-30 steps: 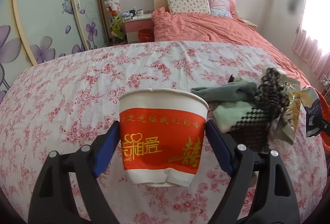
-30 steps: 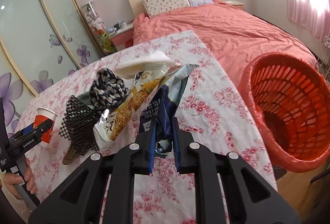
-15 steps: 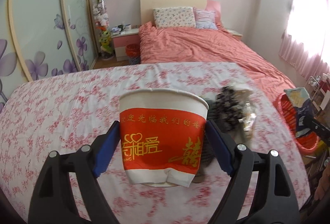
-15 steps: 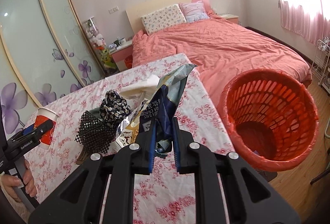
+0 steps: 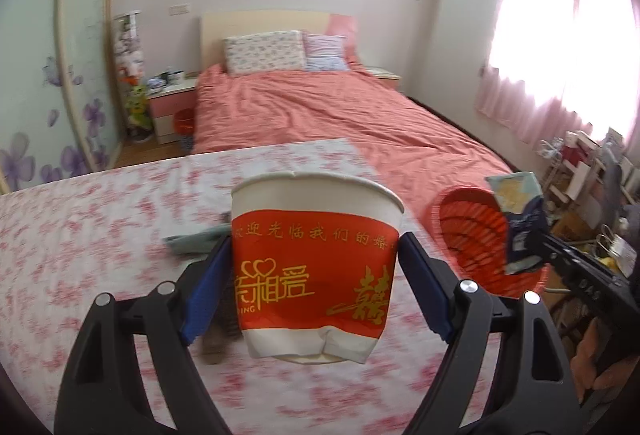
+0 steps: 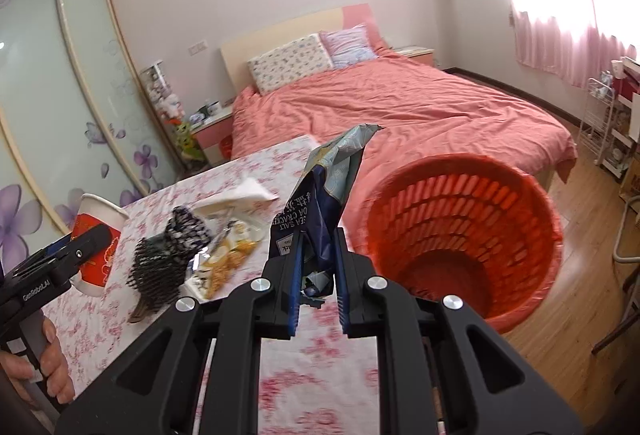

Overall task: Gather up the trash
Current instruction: 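Drop the paper cup and blue bag into the orange basket, opening both tools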

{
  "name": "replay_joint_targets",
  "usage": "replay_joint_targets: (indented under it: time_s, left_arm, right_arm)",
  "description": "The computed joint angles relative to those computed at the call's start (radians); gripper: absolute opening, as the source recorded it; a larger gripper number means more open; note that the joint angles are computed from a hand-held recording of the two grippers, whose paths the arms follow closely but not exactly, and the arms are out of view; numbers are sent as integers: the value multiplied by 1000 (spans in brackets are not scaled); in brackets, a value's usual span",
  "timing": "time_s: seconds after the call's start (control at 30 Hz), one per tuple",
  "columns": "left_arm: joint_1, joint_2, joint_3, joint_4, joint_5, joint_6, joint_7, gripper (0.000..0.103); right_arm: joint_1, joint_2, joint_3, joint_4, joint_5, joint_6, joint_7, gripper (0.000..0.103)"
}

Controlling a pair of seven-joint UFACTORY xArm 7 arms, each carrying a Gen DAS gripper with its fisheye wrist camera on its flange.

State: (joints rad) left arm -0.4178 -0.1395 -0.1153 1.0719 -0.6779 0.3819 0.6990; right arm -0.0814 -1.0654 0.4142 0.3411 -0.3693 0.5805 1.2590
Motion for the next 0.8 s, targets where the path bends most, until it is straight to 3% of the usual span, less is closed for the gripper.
replay_joint_targets:
  time_s: [0.23, 0.4, 0.6, 0.8]
  left_arm:
    - [-74, 48, -68, 39, -43, 14, 2, 80]
    - [-115, 126, -125, 104, -50, 15, -13, 80]
    - [-146, 277, -196, 232, 36, 4, -82, 80]
    - [-185, 429, -216, 361, 225, 4, -236, 82]
  right_arm:
    - [1, -150, -72, -92, 2, 69, -41, 15]
    - [-41, -248, -146, -166, 7, 83, -94, 15]
    - [-125, -279, -208, -226, 30, 36, -161, 15]
    - [-210, -210, -248, -259, 62, -76, -229, 18]
